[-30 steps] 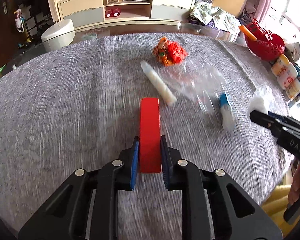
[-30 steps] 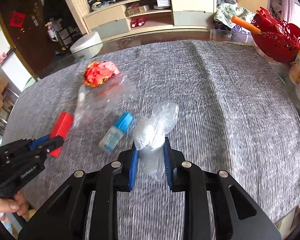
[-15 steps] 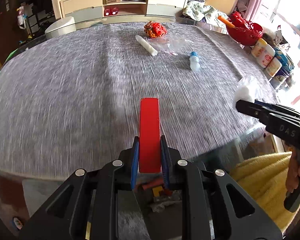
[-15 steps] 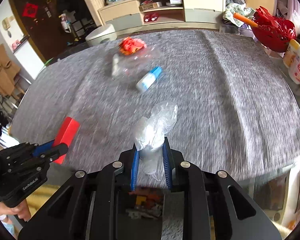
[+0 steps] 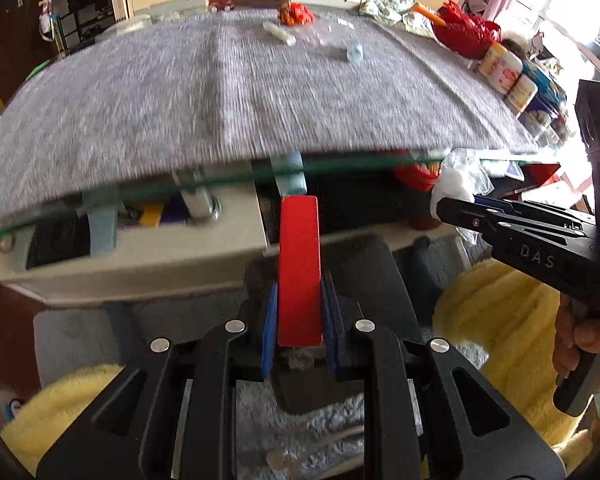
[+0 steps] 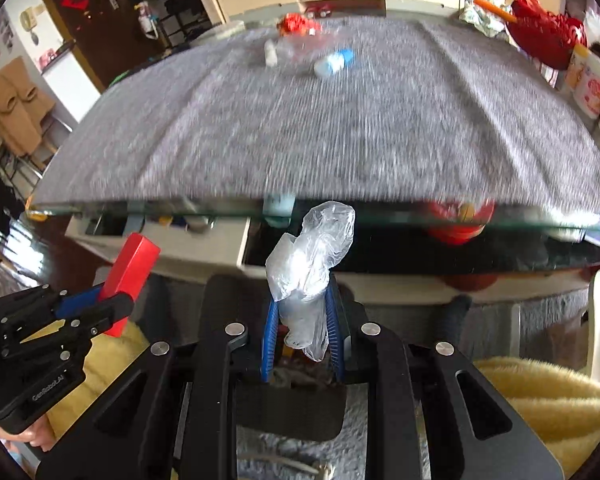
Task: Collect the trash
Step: 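Lower the red box and plastic bag into the bin and open both tools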
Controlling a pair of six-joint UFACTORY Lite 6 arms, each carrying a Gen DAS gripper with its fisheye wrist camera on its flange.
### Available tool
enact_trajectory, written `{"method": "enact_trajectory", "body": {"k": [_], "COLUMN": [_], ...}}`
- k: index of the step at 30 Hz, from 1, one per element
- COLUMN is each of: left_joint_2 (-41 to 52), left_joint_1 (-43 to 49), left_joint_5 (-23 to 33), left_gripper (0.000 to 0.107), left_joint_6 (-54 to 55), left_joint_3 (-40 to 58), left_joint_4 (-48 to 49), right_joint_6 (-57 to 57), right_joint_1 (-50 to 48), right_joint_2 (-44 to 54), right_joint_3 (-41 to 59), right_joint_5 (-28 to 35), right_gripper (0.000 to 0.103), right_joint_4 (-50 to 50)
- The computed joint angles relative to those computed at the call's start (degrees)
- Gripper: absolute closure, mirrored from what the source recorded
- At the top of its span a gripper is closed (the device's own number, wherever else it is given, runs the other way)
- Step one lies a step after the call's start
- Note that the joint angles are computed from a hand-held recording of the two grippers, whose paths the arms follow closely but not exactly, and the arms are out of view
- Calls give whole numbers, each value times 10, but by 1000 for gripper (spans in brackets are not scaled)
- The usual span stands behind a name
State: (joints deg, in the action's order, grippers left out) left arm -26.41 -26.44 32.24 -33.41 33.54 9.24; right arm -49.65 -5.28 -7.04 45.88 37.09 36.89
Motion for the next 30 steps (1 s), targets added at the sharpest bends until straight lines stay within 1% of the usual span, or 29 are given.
{"method": "enact_trajectory", "body": {"k": [4, 7, 12, 17, 21, 27, 29, 30], "left_joint_2": [-5, 5, 44, 88, 114, 132, 134, 135], "left_joint_1": [-25, -32, -42, -45, -46, -19, -17, -13], "left_joint_5": [-18, -40, -85, -123, -140, -153, -152, -151], "left_gripper": [89, 89, 89, 89, 89, 88, 87, 86], "left_joint_6": [-33, -36, -48, -43, -8, 115, 113, 127], "left_joint_3": [-43, -66, -95, -106, -105, -104, -101, -100], "left_joint_4": [1, -14, -29, -47, -84, -200, -195, -208], "right_joint_6": [-15, -22, -21, -35, -37, -29, -22, -23], "right_joint_1": [2, 9, 25, 31, 39, 45, 44, 43], "right_joint_2": [-16, -17, 17, 57, 83, 112, 114, 117], "right_joint_3": [-45, -64, -84, -89, -85, -71, -68, -66], "right_joint_5": [-8, -19, -60, -75, -75, -72, -76, -75], "right_gripper": [80, 80, 80, 80, 80, 77, 74, 65], "right_joint_4": [8, 9, 2, 11, 18, 22, 20, 23]}}
